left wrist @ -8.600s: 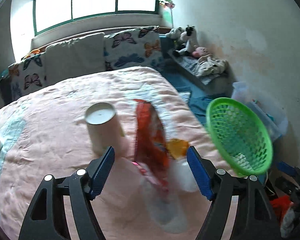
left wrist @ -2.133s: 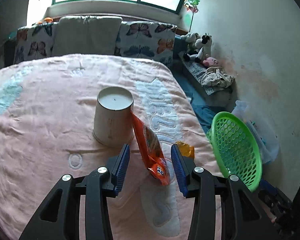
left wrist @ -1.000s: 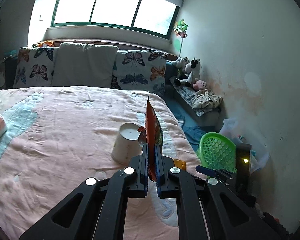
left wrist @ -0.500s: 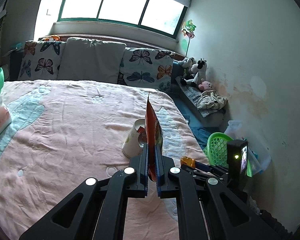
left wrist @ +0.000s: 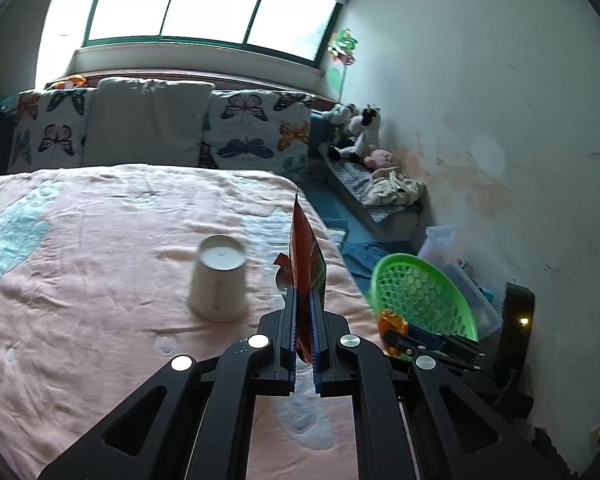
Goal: Collect trash
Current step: 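Carry the crisp and wrapper to the green basket and release both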
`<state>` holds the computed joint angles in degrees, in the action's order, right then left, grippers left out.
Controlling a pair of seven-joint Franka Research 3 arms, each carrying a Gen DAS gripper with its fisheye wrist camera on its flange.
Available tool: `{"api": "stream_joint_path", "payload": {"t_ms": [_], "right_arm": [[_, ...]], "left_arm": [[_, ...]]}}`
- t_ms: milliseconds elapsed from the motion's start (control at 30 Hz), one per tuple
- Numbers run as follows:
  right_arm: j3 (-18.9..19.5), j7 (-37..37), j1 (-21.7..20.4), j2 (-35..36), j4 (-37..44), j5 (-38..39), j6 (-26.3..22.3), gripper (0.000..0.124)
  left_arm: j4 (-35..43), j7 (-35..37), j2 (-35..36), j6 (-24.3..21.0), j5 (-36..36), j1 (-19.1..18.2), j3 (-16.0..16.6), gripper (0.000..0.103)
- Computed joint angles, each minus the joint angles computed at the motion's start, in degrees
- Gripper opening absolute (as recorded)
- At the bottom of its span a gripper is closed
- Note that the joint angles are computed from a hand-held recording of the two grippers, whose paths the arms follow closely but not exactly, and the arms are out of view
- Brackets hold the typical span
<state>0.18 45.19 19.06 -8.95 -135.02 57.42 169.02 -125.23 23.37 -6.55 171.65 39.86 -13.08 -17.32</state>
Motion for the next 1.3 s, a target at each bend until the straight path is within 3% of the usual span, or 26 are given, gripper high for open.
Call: {"api": "stream_joint_path", "payload": {"t_ms": [300, 500, 633, 1200, 1267, 1300], "right_arm": [[-2.43, 9.52, -4.90, -3.73, -5.27, -8.62, 2.47, 0.036], [-3.63, 14.73, -6.99, -3.67, -6.88, -13.10, 3.64, 0.043], [-5.59, 14.39, -6.36, -3.98, -7.54, -11.70, 4.11, 0.061], [-9.20, 10.77, -3.84, -11.67, -13.11, -8.61, 4.96, 0.062], [-10.00, 10.33, -3.23, -12.12, -13.35, -8.25, 5.13, 0.062], [-10.26, 10.21, -3.05, -12.33, -13.45, -8.15, 5.12, 0.062]], "left_arm": [[8.27, 7.94, 7.23, -1.14, -4.44, -4.79, 0.29, 0.006], [14.10, 12.38, 11.99, -2.61, -6.87, -8.20, 1.06, 0.006], [17.98, 16.01, 15.24, -4.06, -9.10, -9.87, 1.09, 0.006], [34.70, 30.92, 30.47, -12.90, -19.88, -14.91, -0.08, 0.007], [36.31, 31.71, 31.64, -14.23, -20.49, -15.67, 0.25, 0.010], [36.82, 32.07, 32.12, -14.48, -20.98, -15.84, 0.25, 0.016]]}}
